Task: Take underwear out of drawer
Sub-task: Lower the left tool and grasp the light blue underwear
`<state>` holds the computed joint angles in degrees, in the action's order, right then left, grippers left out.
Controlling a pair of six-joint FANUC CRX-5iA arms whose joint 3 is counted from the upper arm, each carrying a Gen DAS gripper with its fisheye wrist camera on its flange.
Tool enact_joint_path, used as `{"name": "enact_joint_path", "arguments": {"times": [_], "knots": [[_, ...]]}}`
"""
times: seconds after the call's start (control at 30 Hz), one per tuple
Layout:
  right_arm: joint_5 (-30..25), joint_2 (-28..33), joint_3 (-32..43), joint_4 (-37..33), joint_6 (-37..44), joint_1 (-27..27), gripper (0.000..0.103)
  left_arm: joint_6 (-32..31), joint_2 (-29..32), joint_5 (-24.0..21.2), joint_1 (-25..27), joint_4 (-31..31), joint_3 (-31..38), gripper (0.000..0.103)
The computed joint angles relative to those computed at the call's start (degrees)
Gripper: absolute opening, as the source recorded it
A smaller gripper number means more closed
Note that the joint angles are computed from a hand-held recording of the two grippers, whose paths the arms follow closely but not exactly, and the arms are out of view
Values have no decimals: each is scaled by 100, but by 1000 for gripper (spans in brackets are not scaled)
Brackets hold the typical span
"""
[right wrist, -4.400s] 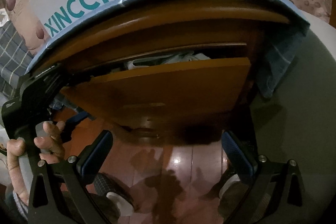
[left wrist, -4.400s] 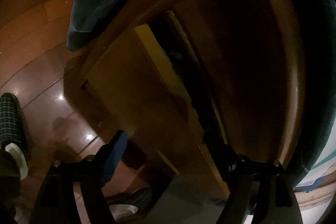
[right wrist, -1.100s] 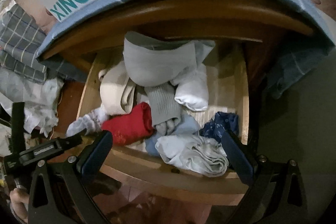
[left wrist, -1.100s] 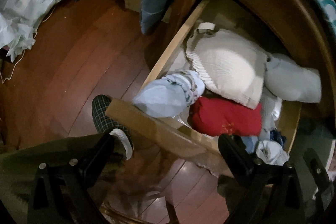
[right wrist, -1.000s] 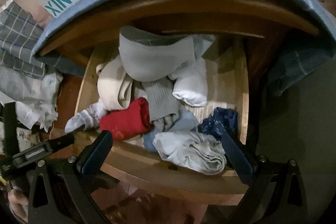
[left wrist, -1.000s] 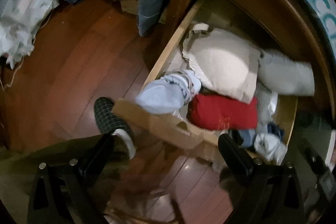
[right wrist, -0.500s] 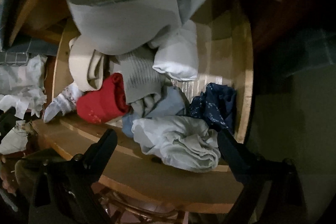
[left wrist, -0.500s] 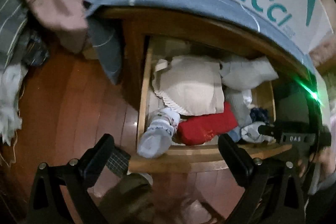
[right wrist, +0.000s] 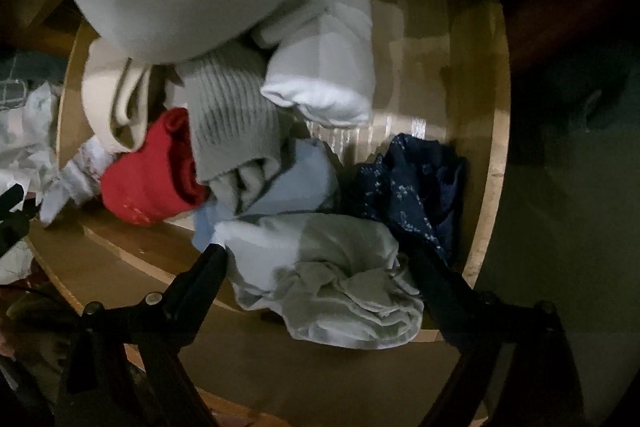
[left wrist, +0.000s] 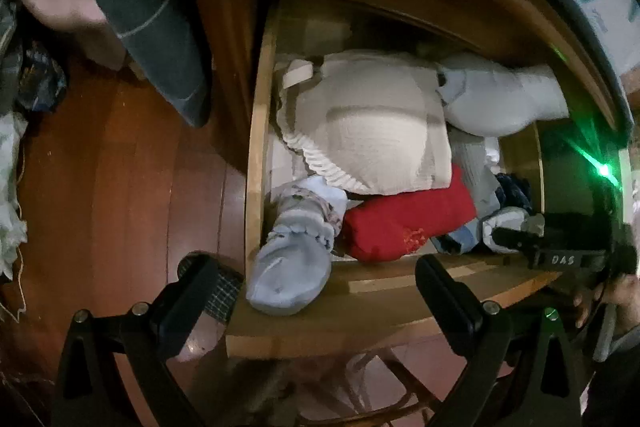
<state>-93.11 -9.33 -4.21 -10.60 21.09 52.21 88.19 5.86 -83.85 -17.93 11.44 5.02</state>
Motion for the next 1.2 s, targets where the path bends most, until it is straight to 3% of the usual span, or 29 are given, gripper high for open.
{"name": "enact_joint_path", "arguments": {"times": [0.1,0.23,0.43,0.63,0.87,0.9,0.93,0.97,1.2], "knots": [[21,-56,-63,-20,40,-37,78,-24,58,-23,61,86,-7,101],[90,-215,-113,34,39,-55,59,-3,157,-92,59,94,22,101],[83,-449,-69,377,-394,133,47,-30,243,-151,28,113,30,101],[474,-886,-311,840,-1334,541,45,-31,426,-321,-151,-86,289,101],[617,-1101,-444,971,-1522,689,46,-155,878,-746,-440,-390,876,99],[627,-1129,-450,958,-1522,672,46,-167,924,-785,-441,-362,908,91],[714,-1145,-536,984,-1634,777,46,-134,979,-860,-451,-376,964,76],[933,-1029,-616,1050,-1861,982,46,-94,1042,-948,-452,-359,1016,72],[1100,-1175,-845,1024,-1785,932,47,-48,1295,-1103,-554,-575,1208,69]]}}
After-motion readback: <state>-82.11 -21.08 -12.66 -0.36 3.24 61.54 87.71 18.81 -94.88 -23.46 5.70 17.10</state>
